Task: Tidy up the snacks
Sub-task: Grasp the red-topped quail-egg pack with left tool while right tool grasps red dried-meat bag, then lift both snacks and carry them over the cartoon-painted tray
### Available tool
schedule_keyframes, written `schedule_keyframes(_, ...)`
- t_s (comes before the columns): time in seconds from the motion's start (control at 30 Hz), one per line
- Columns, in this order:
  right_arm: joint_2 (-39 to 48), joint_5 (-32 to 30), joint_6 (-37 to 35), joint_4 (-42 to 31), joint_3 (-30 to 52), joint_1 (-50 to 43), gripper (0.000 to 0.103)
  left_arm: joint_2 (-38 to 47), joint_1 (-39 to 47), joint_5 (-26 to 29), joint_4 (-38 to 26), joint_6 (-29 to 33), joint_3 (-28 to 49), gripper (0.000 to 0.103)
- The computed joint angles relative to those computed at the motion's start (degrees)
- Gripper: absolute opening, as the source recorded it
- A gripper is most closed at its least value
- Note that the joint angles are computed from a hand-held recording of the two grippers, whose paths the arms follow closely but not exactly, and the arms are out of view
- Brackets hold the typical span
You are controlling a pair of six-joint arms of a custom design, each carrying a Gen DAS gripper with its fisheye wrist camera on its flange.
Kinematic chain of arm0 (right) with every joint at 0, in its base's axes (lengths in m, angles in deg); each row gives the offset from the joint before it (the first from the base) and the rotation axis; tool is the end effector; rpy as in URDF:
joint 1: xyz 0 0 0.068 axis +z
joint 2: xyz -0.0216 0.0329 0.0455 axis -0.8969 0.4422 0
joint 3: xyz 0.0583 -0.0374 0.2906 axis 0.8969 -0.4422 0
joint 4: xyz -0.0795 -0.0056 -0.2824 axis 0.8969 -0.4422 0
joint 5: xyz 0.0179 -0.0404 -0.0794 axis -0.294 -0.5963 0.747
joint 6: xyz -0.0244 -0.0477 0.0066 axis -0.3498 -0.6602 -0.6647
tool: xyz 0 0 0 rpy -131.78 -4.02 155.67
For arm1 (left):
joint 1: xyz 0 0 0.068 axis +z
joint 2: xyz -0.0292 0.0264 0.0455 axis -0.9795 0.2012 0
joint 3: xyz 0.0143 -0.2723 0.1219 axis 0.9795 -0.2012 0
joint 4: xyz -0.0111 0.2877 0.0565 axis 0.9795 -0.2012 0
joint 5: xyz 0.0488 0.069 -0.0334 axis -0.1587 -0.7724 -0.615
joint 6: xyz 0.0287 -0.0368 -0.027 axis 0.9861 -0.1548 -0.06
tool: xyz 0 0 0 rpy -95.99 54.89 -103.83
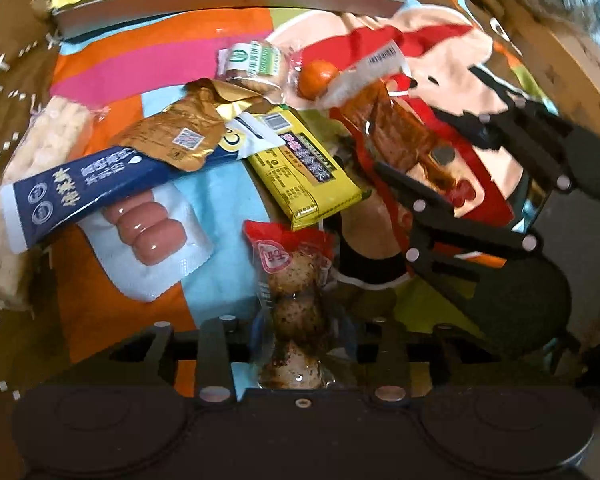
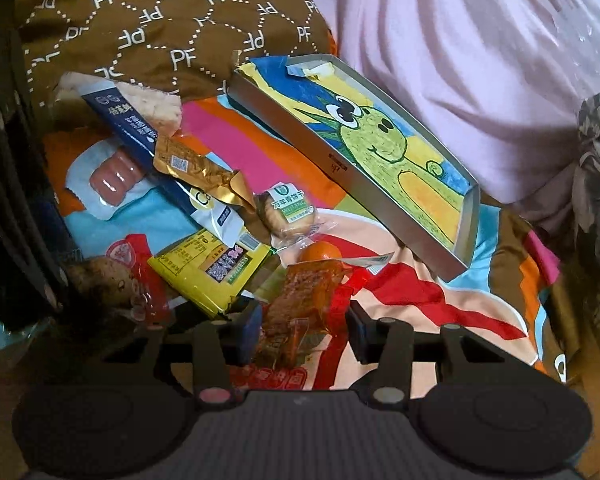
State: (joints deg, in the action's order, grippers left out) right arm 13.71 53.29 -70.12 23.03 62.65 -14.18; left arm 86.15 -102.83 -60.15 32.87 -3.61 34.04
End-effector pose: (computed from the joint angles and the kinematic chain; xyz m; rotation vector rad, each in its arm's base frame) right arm 0.2200 0.2149 0.0940 -0.4353 2.2084 -0.6687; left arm 0.3343 -0.1688 0.0985 1.0012 2.6013 -0.6712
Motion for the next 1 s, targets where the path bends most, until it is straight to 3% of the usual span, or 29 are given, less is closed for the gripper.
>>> schedule_keyframes(0.07, 0.11, 0.65, -0.32, -0.13, 0.06, 0.4, 0.048, -0.38, -0.46, -1.21, 0.96, 0.8, -0.61, 0.033)
schedule_keyframes(0.17, -0.06, 1.84, -0.44, -0.38, -0.03, 1.18, 0.048, -0.77, -0.05, -0.78, 1.47, 0.75, -1.21, 0.029)
schedule_keyframes(0.63, 0.38, 11.21, -6.14, 3.16, -1.18, 3.86, 0.048, -9.51, 2.3, 6.22, 2.82, -4.06, -7.56, 0.027)
schedule_keyframes(0.83, -1.0, 16.12, -12.85, 12.14, -4.09, 3.57, 0.048, -14.21, 4.1, 6.08, 10.12, -9.25, -10.84, 0.027)
schedule_keyframes(1.0, -1.17, 16.67, -24.62, 27.72, -6.75, 0.83, 0.049, -14.67, 3.69, 2.54, 19.57, -14.39, -9.98, 0.027)
